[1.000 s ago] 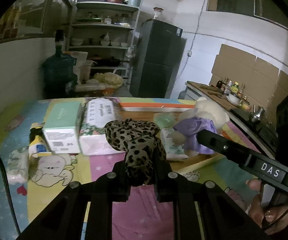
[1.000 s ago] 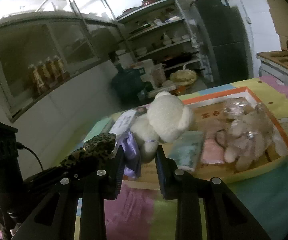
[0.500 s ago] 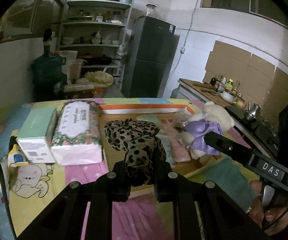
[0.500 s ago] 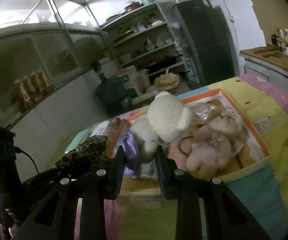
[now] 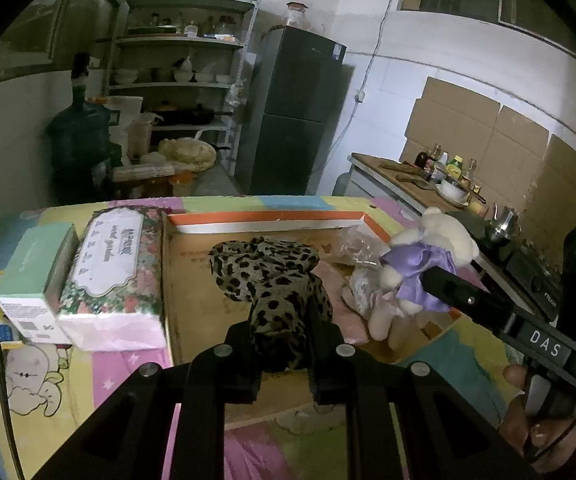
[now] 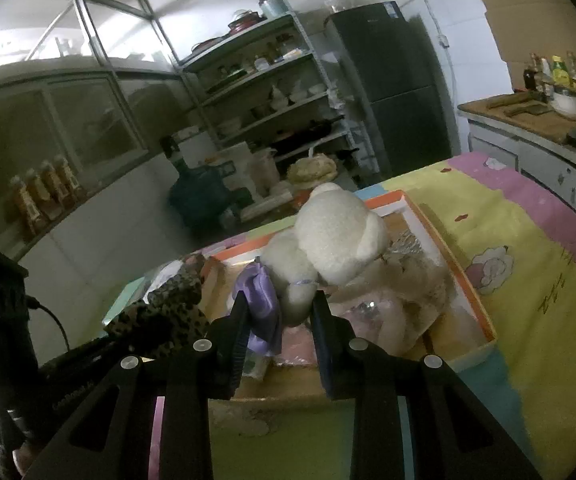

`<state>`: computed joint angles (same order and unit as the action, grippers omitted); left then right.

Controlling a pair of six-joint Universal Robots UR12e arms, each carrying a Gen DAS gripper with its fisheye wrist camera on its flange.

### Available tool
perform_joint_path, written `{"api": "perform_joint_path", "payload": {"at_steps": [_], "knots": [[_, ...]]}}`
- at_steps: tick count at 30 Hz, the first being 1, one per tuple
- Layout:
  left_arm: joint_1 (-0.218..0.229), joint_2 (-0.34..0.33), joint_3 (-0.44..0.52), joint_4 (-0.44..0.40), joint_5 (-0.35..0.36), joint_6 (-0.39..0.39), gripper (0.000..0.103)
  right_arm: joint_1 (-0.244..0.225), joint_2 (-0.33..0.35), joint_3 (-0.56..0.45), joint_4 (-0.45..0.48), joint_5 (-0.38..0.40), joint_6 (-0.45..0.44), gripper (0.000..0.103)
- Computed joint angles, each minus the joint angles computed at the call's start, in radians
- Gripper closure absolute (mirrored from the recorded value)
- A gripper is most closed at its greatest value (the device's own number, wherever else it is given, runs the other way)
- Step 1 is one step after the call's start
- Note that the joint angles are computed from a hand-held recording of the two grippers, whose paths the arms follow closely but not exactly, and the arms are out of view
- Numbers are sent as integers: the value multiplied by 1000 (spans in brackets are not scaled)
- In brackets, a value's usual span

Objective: Organize soft objects
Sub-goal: 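Lower and open the left tool releasing the cloth while the right tool releases the teddy bear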

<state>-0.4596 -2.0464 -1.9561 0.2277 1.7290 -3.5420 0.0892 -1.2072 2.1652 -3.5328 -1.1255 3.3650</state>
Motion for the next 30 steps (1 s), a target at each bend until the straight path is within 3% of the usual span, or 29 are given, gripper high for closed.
{"api": "perform_joint_path", "payload": {"at_steps": [11,25,30], "knots": [[-1,-29,64,-33,-3,9,85,-12,16,-34,11,-18,-22,73],[22,-58,122,-71,31,-13,85,2,61,-125,146,-10,-129,73],[25,-71,148,-103,104,-2,85,10,79,-157,182,-11,-154,73]]}}
